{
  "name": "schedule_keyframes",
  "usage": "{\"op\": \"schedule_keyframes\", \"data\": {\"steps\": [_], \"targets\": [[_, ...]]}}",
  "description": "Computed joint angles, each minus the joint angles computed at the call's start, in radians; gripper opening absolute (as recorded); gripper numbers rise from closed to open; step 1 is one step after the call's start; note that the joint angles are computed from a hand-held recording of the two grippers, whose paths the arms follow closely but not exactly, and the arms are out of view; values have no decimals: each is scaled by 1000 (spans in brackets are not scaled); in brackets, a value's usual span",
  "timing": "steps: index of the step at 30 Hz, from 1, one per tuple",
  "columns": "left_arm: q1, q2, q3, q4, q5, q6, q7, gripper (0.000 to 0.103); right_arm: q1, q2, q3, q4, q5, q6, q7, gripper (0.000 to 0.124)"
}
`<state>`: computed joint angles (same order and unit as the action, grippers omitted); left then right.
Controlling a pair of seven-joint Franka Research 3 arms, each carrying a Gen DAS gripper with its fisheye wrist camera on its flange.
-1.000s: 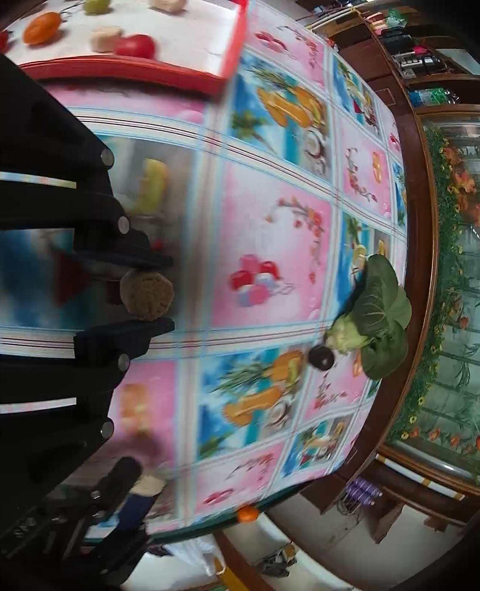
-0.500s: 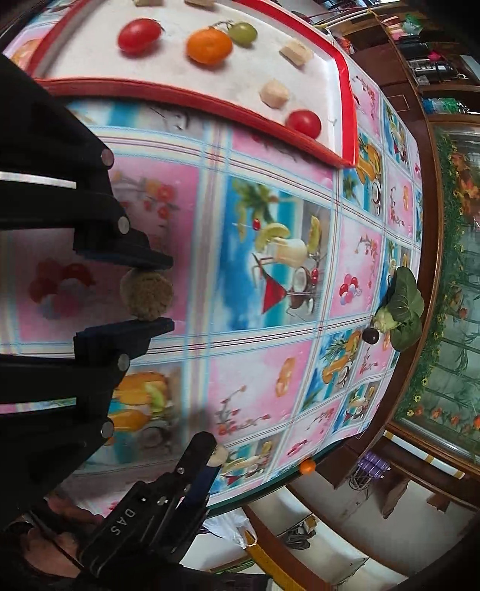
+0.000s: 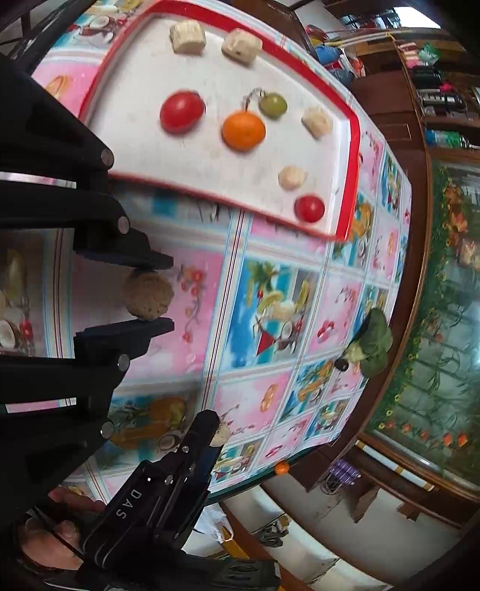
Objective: Organize fruits
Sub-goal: 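Carry both beige chunks over the red-rimmed tray with both grippers, then open the left gripper to drop its chunk while the right releases its chunk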
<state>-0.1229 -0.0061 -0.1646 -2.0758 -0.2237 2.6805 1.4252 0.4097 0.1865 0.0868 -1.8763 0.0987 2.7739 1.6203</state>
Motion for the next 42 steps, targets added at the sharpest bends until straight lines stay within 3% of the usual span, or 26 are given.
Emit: {"op": "schedule_keyframes", "data": {"steps": [12,18,26,42], "targets": [[90,-95,77,-103,122,23,-107,29,74,160,47,249,38,-79,-83,27],[136,-80,99,-95,196,17,-151,29,118,263,48,404,42,-132,-106,27],[167,13,96,-12,178,4,-128,29,184,456,1,695,-9,-266,-69,27],[196,126,64,83,170,-41,-104,29,221,776,-35,1198,-45,-532,-30,27]]}}
